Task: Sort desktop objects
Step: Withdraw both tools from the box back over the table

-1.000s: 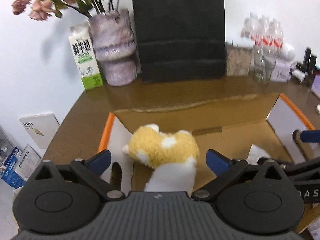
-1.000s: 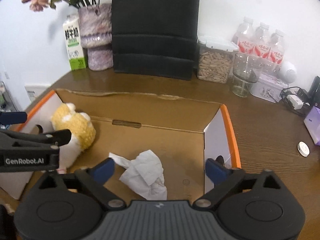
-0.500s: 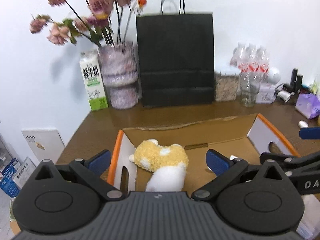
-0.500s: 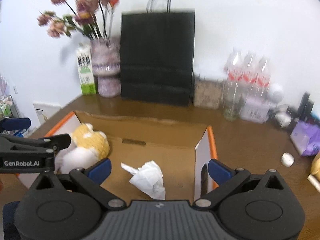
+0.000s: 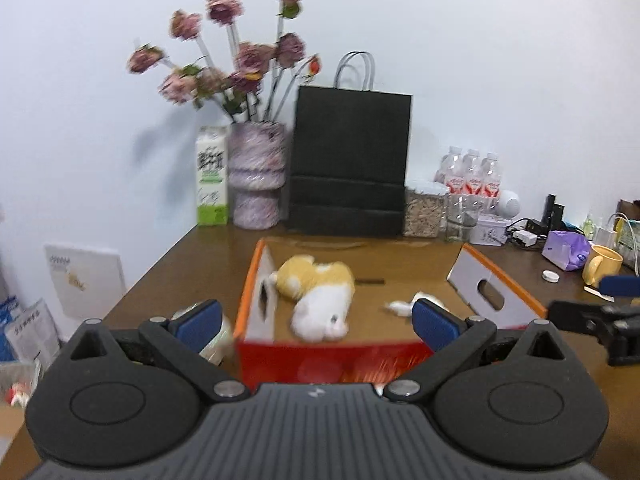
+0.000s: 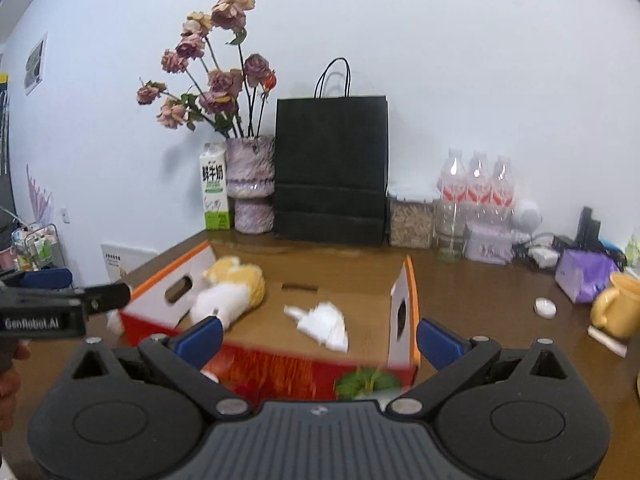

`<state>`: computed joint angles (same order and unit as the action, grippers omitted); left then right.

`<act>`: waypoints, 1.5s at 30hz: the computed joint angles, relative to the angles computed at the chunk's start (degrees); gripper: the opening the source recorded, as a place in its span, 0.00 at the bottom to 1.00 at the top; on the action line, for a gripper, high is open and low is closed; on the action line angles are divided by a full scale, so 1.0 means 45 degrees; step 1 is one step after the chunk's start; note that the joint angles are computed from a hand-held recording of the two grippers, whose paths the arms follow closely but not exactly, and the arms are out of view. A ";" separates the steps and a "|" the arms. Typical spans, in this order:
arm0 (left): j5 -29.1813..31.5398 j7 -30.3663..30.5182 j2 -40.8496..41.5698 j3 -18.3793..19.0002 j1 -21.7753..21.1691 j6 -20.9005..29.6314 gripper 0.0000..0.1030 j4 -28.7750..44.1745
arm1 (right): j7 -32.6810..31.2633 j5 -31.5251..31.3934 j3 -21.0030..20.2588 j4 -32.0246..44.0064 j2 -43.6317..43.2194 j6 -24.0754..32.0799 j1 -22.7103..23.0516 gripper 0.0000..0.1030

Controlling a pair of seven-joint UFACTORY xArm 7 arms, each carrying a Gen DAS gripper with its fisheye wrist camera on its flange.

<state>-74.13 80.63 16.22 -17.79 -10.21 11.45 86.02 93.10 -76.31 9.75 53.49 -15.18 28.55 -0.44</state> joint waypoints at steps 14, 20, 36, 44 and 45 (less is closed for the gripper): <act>-0.3949 0.3757 -0.2205 0.1462 -0.0122 0.0349 1.00 -0.3547 | 0.2727 0.0405 0.1671 -0.3052 -0.1729 0.1189 0.0970 1.00; -0.4618 0.4511 -0.3175 0.2148 -0.0510 0.0729 1.00 -0.4952 | 0.3410 0.0358 0.2243 -0.3317 -0.1733 0.2041 0.1685 1.00; -0.4540 0.4834 -0.3532 0.2360 -0.0838 0.0963 1.00 -0.5720 | 0.3275 0.0377 0.1887 -0.2962 -0.1005 0.2695 0.2584 1.00; -0.4839 0.5511 -0.3545 0.2244 -0.1048 0.0952 1.00 -0.5649 | 0.3219 0.0379 0.1716 -0.3010 -0.1004 0.2693 0.2626 0.97; -0.4769 0.5470 -0.3493 0.2221 -0.1084 0.0883 1.00 -0.5607 | 0.3205 0.0346 0.1699 -0.3009 -0.1005 0.2672 0.2616 0.95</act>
<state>-95.59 105.25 0.50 -7.79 -15.09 15.42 60.79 107.53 -74.75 17.39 39.95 -19.70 40.57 11.33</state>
